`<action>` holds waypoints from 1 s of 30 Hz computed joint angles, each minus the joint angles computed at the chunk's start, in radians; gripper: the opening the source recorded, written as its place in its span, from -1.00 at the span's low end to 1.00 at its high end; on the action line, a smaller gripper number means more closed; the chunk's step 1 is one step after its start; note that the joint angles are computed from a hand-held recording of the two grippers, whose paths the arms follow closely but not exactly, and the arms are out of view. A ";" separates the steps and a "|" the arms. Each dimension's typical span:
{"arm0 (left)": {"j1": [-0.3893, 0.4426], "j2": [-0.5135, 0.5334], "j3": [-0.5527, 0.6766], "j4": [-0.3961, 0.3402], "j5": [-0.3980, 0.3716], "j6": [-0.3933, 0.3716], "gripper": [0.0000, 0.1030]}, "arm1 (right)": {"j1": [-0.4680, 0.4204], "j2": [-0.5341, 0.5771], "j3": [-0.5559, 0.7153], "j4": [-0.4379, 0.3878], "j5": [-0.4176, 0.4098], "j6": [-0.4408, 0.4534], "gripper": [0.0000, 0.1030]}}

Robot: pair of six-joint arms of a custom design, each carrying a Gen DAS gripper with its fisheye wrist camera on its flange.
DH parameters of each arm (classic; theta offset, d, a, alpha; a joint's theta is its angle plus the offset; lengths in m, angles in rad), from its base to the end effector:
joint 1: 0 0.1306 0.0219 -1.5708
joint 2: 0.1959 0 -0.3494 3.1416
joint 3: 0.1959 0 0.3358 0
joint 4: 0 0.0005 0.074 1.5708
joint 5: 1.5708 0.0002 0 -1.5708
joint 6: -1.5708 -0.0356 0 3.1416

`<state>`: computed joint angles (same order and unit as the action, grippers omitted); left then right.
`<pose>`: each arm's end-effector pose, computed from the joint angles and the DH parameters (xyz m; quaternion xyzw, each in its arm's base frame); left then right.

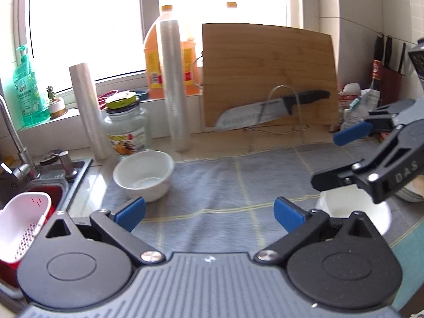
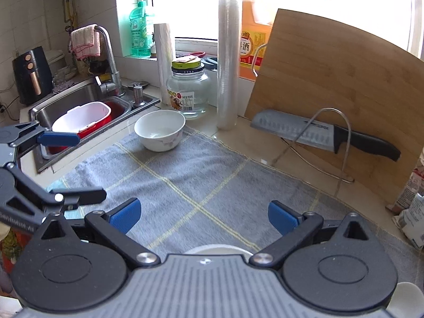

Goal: Organize plates and bowls
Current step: 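Open the right gripper and pull it back from the bowl stack, then move the left gripper to a white bowl on the towel and grasp its rim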

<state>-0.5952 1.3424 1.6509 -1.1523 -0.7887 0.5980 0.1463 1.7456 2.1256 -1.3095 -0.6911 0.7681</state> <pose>0.3419 -0.2016 0.5076 -0.1378 0.8627 0.1126 0.4733 0.5120 0.0979 0.4994 -0.4900 0.7541 0.2153 0.3807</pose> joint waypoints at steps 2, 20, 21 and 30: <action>0.071 -0.064 -0.072 0.056 0.069 -0.079 0.99 | 0.050 -0.026 -0.050 0.065 0.052 -0.080 1.00; 0.605 -0.101 -0.209 0.293 0.714 -0.502 0.99 | 0.364 -0.011 -0.150 0.298 0.402 -0.426 1.00; 0.614 -0.088 -0.203 0.296 0.738 -0.513 0.99 | 0.371 0.002 -0.138 0.293 0.413 -0.438 1.00; 0.671 0.058 -0.093 0.272 0.872 -0.565 0.97 | 0.413 0.065 -0.105 0.302 0.449 -0.434 1.00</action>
